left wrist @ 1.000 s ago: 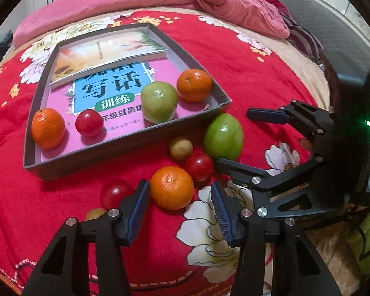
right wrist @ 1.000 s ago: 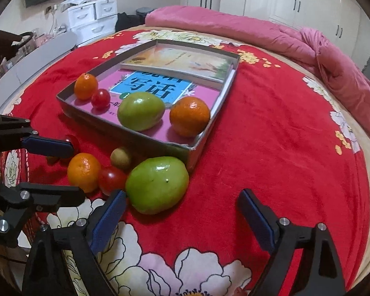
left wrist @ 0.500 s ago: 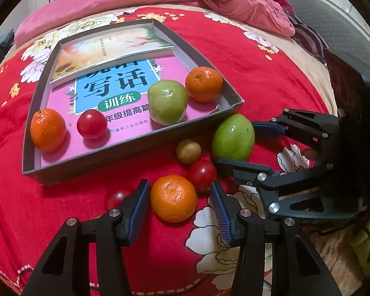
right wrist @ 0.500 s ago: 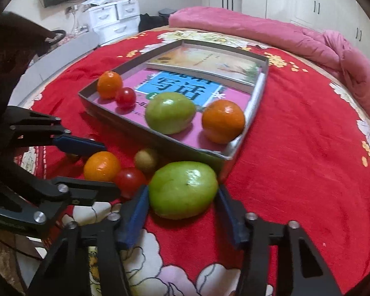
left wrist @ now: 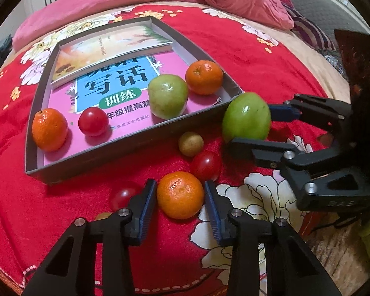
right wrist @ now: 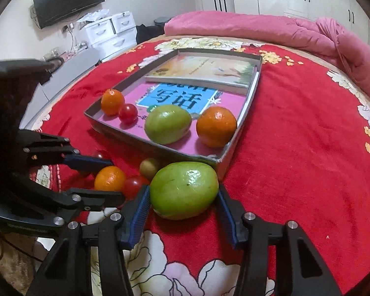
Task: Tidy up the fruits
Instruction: 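Close the left gripper on the mandarin and lift while the right gripper grasps and lifts the mango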
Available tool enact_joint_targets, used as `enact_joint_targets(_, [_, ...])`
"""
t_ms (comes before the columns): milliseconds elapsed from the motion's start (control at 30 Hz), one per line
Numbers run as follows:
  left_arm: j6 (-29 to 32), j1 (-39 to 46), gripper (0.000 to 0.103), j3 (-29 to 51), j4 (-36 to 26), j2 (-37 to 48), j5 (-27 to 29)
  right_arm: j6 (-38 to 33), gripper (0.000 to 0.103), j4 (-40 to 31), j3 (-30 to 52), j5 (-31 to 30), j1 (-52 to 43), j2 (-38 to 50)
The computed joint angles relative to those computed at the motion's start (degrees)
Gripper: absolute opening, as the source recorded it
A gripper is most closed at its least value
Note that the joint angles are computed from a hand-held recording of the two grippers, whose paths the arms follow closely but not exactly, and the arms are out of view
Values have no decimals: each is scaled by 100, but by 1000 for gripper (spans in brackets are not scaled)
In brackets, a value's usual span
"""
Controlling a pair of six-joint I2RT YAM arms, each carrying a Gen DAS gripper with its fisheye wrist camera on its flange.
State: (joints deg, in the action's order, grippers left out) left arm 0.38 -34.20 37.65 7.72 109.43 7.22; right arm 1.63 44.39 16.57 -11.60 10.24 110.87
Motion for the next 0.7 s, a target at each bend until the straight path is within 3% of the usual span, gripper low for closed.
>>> enact_joint_targets(700, [-74,154,40,-202,-342,-1207,183,606,52,-752,-259,-59,-100,-1630])
